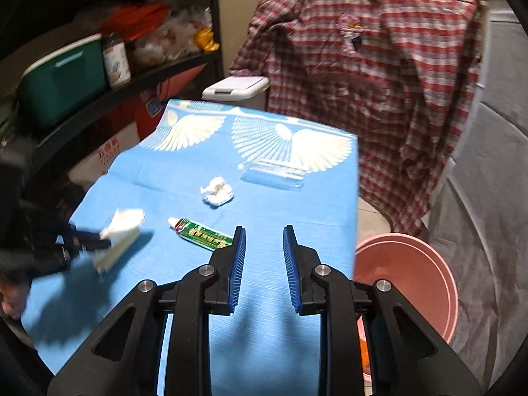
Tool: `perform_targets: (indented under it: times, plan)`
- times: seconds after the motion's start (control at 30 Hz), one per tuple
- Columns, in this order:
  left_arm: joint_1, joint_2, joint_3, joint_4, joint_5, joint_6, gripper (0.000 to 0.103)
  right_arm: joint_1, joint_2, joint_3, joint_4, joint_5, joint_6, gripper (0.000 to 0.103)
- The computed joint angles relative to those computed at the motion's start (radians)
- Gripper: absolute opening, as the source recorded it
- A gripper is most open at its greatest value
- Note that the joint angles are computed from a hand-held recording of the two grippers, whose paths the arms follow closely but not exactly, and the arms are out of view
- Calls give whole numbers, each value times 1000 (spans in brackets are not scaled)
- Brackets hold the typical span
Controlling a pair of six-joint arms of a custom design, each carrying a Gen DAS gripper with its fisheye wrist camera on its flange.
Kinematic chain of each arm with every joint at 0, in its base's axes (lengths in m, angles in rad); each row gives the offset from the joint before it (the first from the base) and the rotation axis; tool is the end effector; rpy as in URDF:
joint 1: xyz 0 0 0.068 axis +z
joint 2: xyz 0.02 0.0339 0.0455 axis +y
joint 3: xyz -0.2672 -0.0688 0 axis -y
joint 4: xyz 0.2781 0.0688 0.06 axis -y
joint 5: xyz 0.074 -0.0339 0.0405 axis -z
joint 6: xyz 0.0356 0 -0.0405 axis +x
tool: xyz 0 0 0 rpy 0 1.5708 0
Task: Collect trash
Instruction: 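Move both tools back toward the white paper and toothpaste tube, then grasp the white paper with the left tool while the right tool grasps the green toothpaste tube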
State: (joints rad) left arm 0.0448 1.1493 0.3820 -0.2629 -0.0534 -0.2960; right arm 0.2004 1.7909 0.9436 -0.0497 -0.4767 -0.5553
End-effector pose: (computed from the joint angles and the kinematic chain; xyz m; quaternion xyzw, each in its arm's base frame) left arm 0.2086 0.0113 0.1135 -0.1704 0.9482 -0.0079 0.2680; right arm 0.3626 0.0903 0.1230 -0.4109 0.8236 0.1626 0.3555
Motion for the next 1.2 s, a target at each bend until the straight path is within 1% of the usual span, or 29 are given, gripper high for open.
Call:
perform_targets:
  times: [0.1, 0.23, 0.33, 0.37, 0.53, 0.57, 0.6, 0.7, 0.73, 0.77, 0.83, 0.93, 1.03, 1.1, 1.2]
  plan:
    - [49, -14, 11, 0, 7, -8, 6, 39, 45, 19, 5, 25, -27, 24]
    - [93, 3, 29, 12, 17, -19, 6, 82, 107, 51, 6, 51, -55, 24]
    - [121, 19, 41, 25, 38, -16, 6, 119, 160, 81, 5, 61, -85, 26]
    - [128, 27, 46, 31, 42, -14, 6, 135, 182, 89, 19, 68, -92, 27]
    - [164, 40, 62, 40, 73, -12, 6, 188, 275, 149, 6, 85, -149, 29]
    - [168, 42, 64, 42, 79, -12, 6, 196, 283, 151, 9, 93, -162, 31]
    - [171, 45, 66, 45, 83, -11, 6, 205, 294, 155, 12, 107, -180, 36]
    - [179, 48, 69, 50, 92, -4, 6, 220, 326, 186, -23, 122, -210, 41]
    - [185, 52, 70, 52, 98, 0, 6, 223, 330, 186, -22, 127, -217, 42]
    - [199, 58, 71, 55, 106, 9, 6, 228, 335, 188, -13, 136, -223, 45]
    - [208, 66, 73, 60, 112, 9, 6, 232, 348, 203, -18, 140, -221, 48]
    - [219, 77, 76, 67, 118, 13, 6, 234, 364, 219, -22, 140, -216, 48]
    - [222, 78, 77, 68, 121, 14, 6, 236, 360, 211, -15, 140, -229, 44]
    - [228, 77, 78, 69, 126, 17, 6, 239, 353, 201, -11, 139, -245, 32]
    - [235, 62, 78, 64, 132, 20, 6, 243, 333, 172, 11, 144, -285, 22]
